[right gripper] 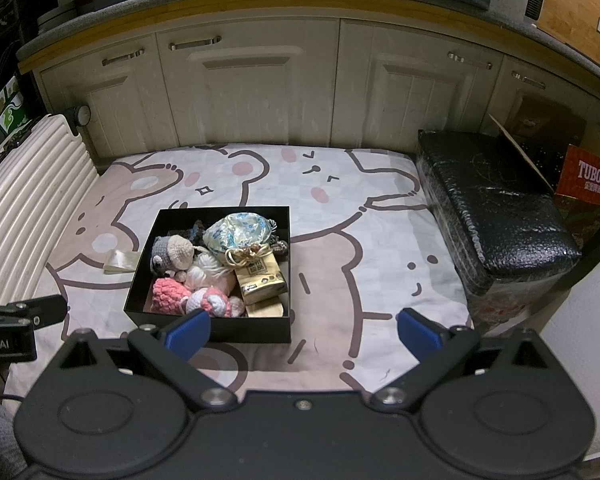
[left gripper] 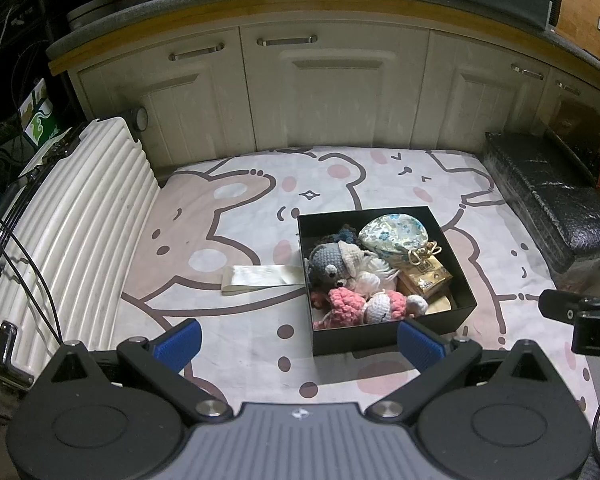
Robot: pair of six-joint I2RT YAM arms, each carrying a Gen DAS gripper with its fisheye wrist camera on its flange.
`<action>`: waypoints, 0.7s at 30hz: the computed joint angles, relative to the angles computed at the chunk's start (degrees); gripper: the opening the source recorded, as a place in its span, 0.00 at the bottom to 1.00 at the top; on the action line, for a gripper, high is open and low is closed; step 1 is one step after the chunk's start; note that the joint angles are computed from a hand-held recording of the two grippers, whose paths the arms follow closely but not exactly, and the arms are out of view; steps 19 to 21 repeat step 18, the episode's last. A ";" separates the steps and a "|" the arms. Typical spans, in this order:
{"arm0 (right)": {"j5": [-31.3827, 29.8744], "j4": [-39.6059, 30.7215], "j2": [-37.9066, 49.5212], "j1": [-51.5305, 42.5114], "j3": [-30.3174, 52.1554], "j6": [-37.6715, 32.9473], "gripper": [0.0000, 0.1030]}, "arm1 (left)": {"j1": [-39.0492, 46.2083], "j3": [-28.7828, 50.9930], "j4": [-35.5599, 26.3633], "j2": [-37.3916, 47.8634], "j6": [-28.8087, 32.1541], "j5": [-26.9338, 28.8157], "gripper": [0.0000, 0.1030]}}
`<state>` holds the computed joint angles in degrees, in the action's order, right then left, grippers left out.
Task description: Organize objects
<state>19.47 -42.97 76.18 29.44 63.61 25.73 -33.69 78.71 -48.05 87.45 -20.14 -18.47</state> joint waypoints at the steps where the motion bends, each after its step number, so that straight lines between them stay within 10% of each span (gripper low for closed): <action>1: -0.02 0.00 -0.03 -0.04 -0.04 -0.02 0.98 | -0.06 -0.07 0.01 -0.03 -0.09 -0.01 1.00; 21: -0.11 0.37 -0.12 -0.22 -0.48 -0.19 0.98 | 0.31 0.11 -0.05 0.24 -0.26 0.87 1.00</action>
